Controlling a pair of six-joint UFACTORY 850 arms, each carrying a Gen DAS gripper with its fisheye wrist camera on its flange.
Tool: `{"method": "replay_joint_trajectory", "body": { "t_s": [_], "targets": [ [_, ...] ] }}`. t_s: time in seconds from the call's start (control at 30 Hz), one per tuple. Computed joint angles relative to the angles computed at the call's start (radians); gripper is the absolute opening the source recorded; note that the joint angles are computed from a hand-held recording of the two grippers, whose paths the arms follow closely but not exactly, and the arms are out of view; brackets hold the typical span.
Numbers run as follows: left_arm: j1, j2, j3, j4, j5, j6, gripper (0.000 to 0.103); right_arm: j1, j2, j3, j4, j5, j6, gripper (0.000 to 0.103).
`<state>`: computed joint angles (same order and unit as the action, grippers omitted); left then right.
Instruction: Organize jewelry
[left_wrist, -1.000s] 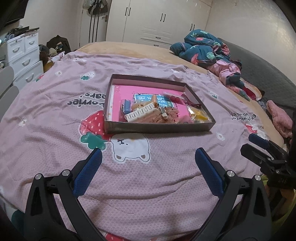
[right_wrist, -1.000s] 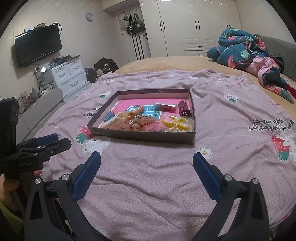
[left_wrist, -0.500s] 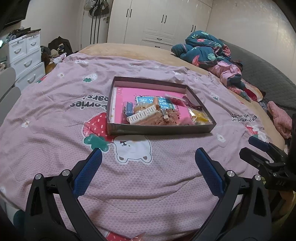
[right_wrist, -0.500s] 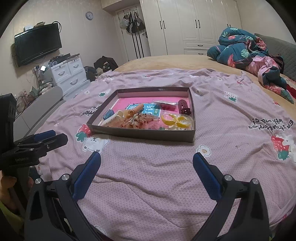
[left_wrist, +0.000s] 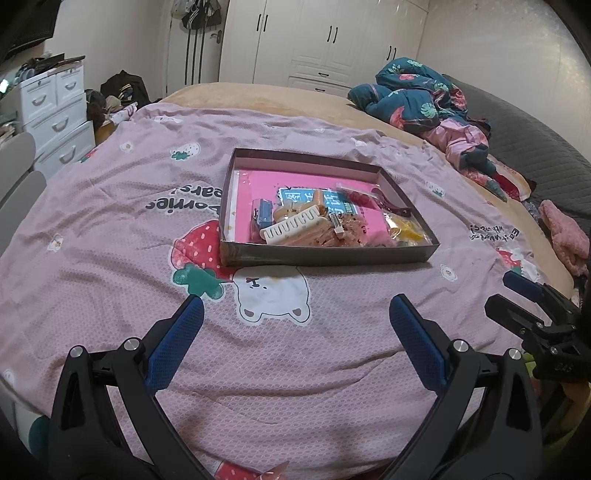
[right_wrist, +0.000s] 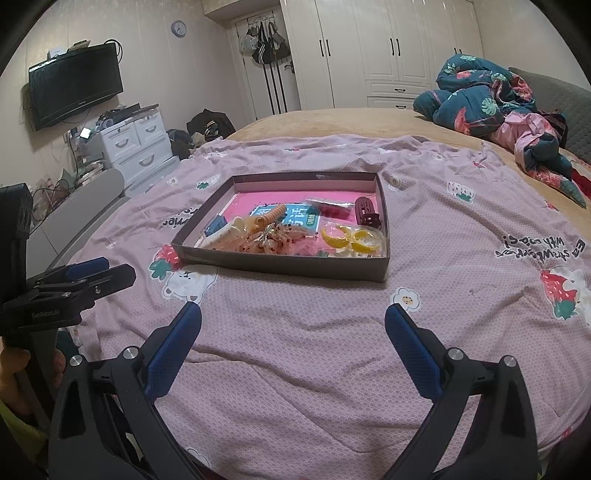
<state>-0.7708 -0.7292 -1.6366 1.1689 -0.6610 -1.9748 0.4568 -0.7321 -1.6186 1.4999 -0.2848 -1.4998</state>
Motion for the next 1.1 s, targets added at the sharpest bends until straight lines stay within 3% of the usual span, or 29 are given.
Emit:
{"method": "replay_joint_trajectory", "body": {
  "t_s": [1.1],
  "targets": [
    [-0.003,0.000,-0.003,0.003,-0.014,0.004,0.094,-0.001,0.003,-0.001,0.010,0.008,-0.017,0.099]
  ]
}}
